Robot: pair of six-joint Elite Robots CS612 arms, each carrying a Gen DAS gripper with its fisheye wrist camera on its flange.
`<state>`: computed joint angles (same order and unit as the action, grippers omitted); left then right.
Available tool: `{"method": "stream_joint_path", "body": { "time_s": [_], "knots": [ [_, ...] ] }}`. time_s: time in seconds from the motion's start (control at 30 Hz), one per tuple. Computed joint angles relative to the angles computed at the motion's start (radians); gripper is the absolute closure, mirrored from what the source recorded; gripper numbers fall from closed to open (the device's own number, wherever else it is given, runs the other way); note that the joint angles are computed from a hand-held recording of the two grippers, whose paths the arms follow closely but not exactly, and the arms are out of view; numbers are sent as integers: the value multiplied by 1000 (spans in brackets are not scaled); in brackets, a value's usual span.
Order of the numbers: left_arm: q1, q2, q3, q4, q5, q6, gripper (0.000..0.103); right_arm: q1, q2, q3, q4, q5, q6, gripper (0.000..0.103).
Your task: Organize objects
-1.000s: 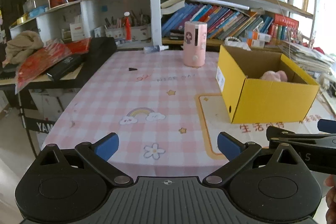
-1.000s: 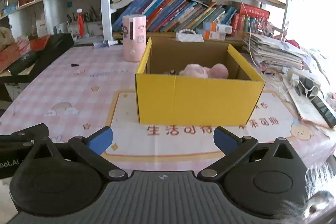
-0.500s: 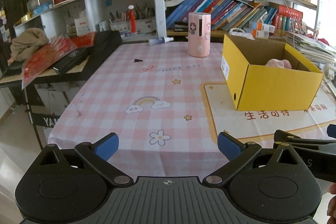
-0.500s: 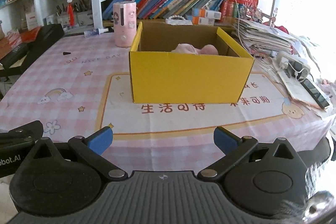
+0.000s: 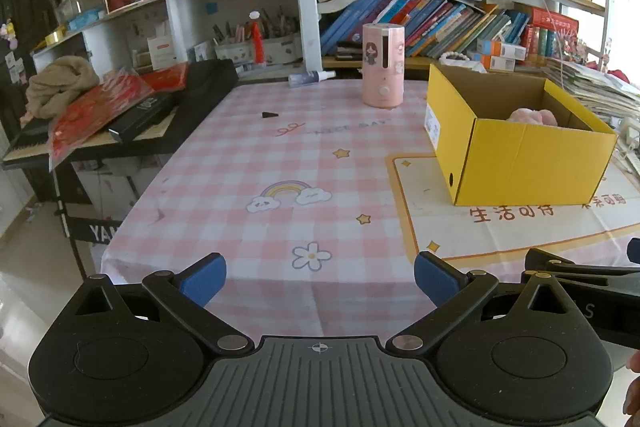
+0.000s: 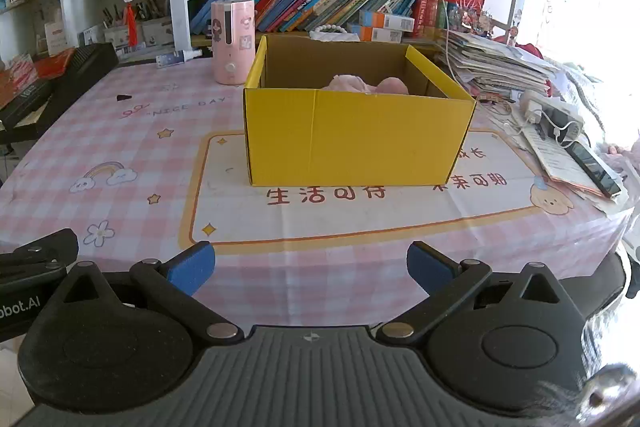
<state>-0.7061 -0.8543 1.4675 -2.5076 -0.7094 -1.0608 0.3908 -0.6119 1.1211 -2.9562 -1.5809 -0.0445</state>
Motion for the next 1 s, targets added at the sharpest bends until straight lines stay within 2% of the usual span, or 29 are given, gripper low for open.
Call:
{"method": "stream_joint_path", "body": {
  "time_s": [0.8, 1.0],
  "knots": [
    [-3, 2, -3, 3, -3, 0, 1, -3, -9, 17, -6, -13, -2, 0],
    [2, 11, -20, 2, -3, 15, 2, -2, 1, -7, 14, -14, -2, 0]
  ]
}}
